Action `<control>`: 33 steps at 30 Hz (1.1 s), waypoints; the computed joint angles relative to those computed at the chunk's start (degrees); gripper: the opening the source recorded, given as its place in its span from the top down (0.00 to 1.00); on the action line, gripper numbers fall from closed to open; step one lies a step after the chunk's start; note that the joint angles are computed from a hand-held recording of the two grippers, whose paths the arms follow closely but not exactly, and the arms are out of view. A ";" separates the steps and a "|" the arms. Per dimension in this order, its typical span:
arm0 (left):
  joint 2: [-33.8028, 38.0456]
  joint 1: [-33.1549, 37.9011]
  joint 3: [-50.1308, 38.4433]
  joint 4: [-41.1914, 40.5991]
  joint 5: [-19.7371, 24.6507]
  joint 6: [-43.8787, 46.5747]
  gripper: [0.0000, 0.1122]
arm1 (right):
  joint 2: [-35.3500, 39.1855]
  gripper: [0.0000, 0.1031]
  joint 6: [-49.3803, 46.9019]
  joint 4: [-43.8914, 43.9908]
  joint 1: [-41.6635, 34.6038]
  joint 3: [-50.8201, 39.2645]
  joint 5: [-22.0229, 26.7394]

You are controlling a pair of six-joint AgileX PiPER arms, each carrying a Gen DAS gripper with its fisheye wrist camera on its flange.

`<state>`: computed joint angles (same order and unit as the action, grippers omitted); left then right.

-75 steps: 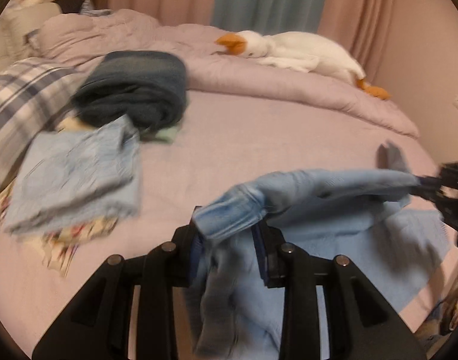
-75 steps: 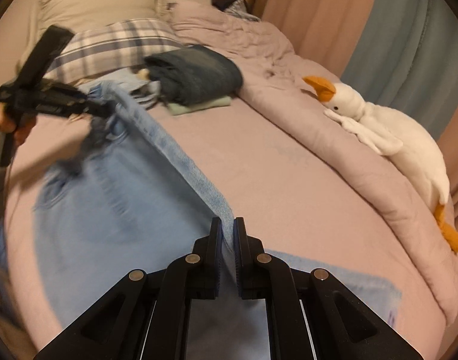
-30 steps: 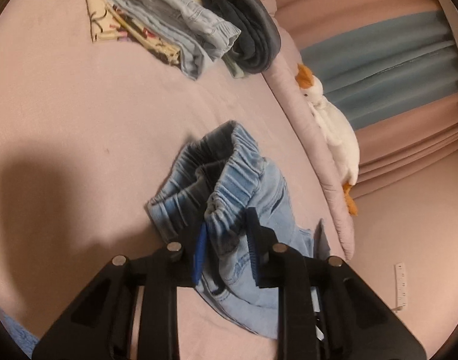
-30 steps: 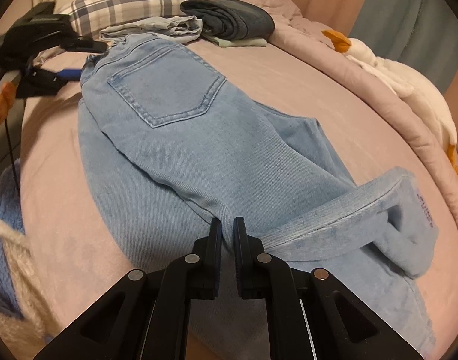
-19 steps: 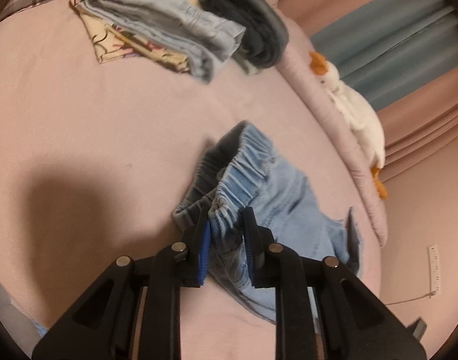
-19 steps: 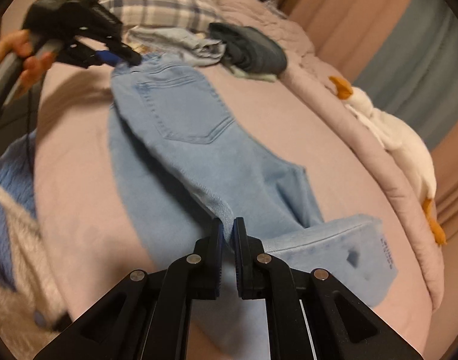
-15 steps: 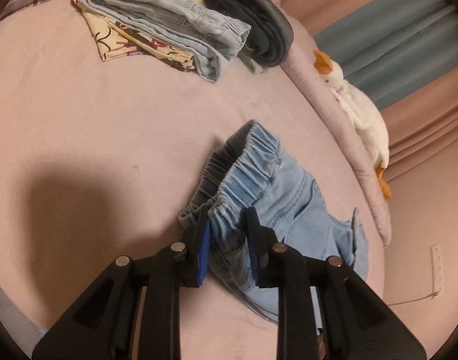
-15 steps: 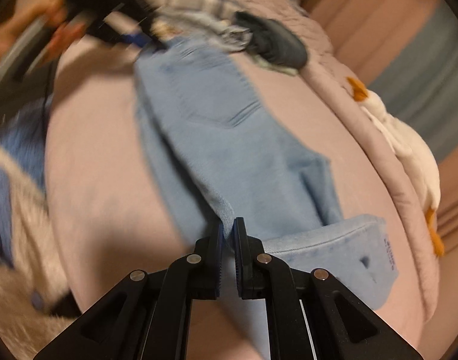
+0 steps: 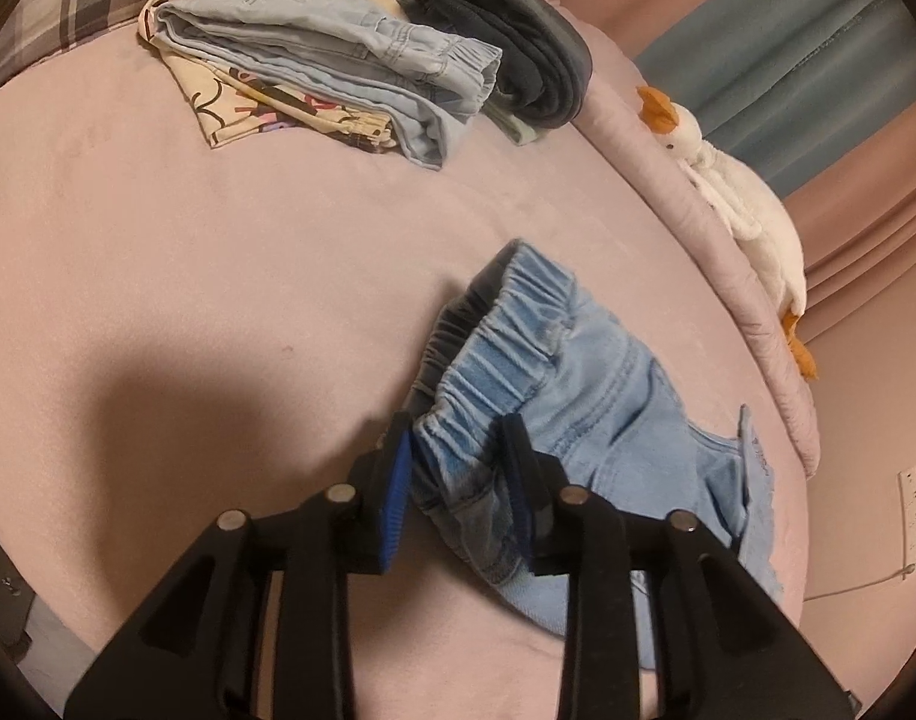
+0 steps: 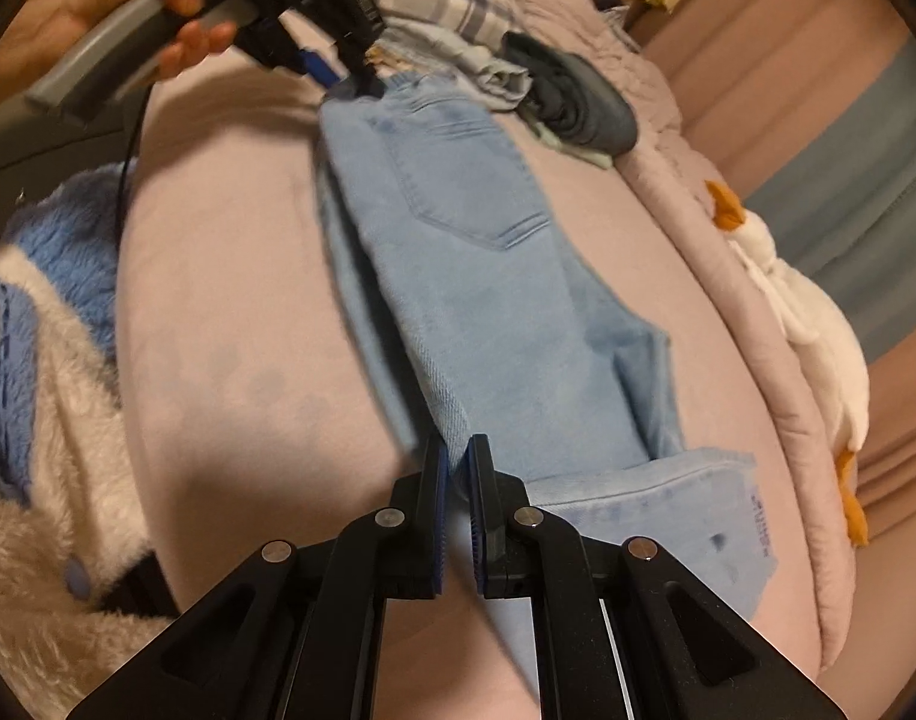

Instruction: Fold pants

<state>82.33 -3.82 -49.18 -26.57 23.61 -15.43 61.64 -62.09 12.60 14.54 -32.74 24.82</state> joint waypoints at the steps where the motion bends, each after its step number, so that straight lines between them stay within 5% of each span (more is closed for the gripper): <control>1: 0.13 -0.35 -0.28 2.45 0.40 -1.91 0.61 | -0.23 0.93 -0.80 1.00 0.11 0.58 0.41; 5: -1.51 -2.78 -1.14 15.10 3.63 -12.90 0.57 | 0.71 0.93 7.01 -6.39 3.77 4.84 -6.16; 7: -4.41 -6.07 -1.17 26.55 5.78 -22.32 0.62 | 0.98 0.93 4.10 -1.22 2.28 4.64 -6.24; 9: -6.83 -10.17 -1.68 38.01 9.21 -30.72 0.62 | 1.10 0.90 -4.08 6.93 -1.85 1.59 0.04; 12: -9.41 -17.07 -2.00 49.57 11.66 -40.02 0.62 | 3.32 0.88 -16.82 22.72 -15.10 -6.43 17.23; 15: -7.76 -19.92 -3.98 43.25 8.34 -32.87 0.60 | 9.40 0.77 -17.16 32.11 -26.18 -14.07 27.02; 20: 3.29 -26.44 -10.99 29.33 5.43 -16.67 0.61 | 19.45 0.71 7.22 18.91 -24.39 -19.61 12.85; 25: 13.72 -31.29 -18.72 18.84 6.00 -2.52 0.60 | 26.99 0.70 8.26 20.52 -27.81 -24.80 19.50; 29: 17.41 -32.74 -21.41 14.17 7.07 3.64 0.61 | 32.17 0.70 9.18 27.28 -34.73 -34.31 31.86; 33: 18.17 -32.71 -21.88 5.79 6.28 11.87 0.61 | 40.23 0.60 22.40 22.60 -34.32 -46.77 31.11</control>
<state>100.50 -36.53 -71.06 -20.78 29.89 -3.57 101.87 -39.69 35.19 -19.78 -79.50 55.93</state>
